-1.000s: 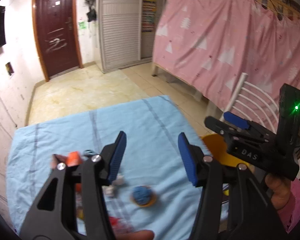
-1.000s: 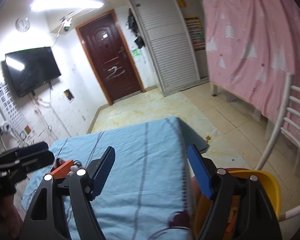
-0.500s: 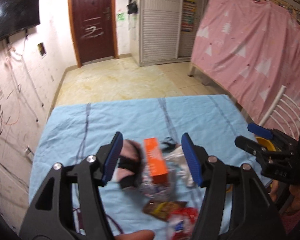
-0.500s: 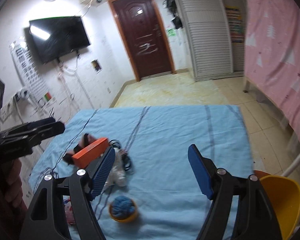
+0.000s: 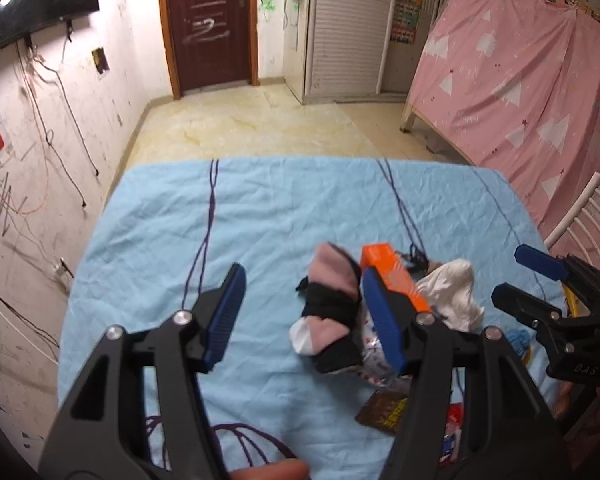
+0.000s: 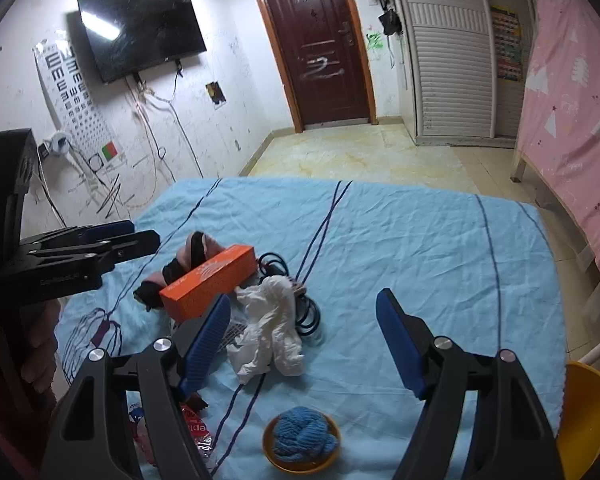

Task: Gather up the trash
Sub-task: 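Grasp the pink-black sock with the left tool while the right tool grasps the white plastic bag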

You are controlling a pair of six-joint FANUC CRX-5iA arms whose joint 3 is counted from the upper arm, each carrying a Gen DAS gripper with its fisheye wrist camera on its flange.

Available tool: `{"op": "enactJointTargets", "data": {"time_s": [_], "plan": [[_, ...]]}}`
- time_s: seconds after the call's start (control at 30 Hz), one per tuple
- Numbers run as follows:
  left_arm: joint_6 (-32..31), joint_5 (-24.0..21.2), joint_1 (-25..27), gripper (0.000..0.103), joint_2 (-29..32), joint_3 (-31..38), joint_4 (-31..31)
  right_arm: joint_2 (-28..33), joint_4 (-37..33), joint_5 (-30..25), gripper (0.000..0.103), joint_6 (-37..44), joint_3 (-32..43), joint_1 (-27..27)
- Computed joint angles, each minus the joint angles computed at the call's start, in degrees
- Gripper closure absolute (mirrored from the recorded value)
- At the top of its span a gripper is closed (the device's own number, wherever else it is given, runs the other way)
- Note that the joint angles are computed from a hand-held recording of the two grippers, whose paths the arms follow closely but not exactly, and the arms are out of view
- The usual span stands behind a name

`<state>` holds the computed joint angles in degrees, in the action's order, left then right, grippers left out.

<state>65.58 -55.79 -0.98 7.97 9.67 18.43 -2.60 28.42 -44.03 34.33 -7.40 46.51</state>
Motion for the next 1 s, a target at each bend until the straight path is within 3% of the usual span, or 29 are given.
{"op": "enactJointTargets", "data": {"time_s": [0.43, 0.5, 0.63, 0.8, 1.0], "plan": [[-3.20, -4.49, 0.54, 0.045, 3.41, 0.11, 3.60, 6.62, -1.72, -7.14, 0.036, 5.41, 6.79, 1.88], [-3.97, -4.33, 0.53, 0.047, 3.38, -0.33, 4.18, 7.45, -1.63, -7.95, 0.046, 5.94, 7.57, 2.11], [-7.52, -3.52, 0.82, 0.069, 2.68, -2.58, 7.84, 8.93, -1.46, -9.69, 0.076, 6.45, 8.95, 2.22], [-8.66, -2.27, 1.08, 0.073, 1.90, -4.37, 9.60, 10.15, -1.14, -10.34, 0.090, 7.00, 9.68, 2.47], [-5.69, 1.21, 1.82, 0.074, -0.06, -5.20, 7.48, 8.79, 1.31, -7.50, 0.092, 4.00, 8.24, 2.28]]}}
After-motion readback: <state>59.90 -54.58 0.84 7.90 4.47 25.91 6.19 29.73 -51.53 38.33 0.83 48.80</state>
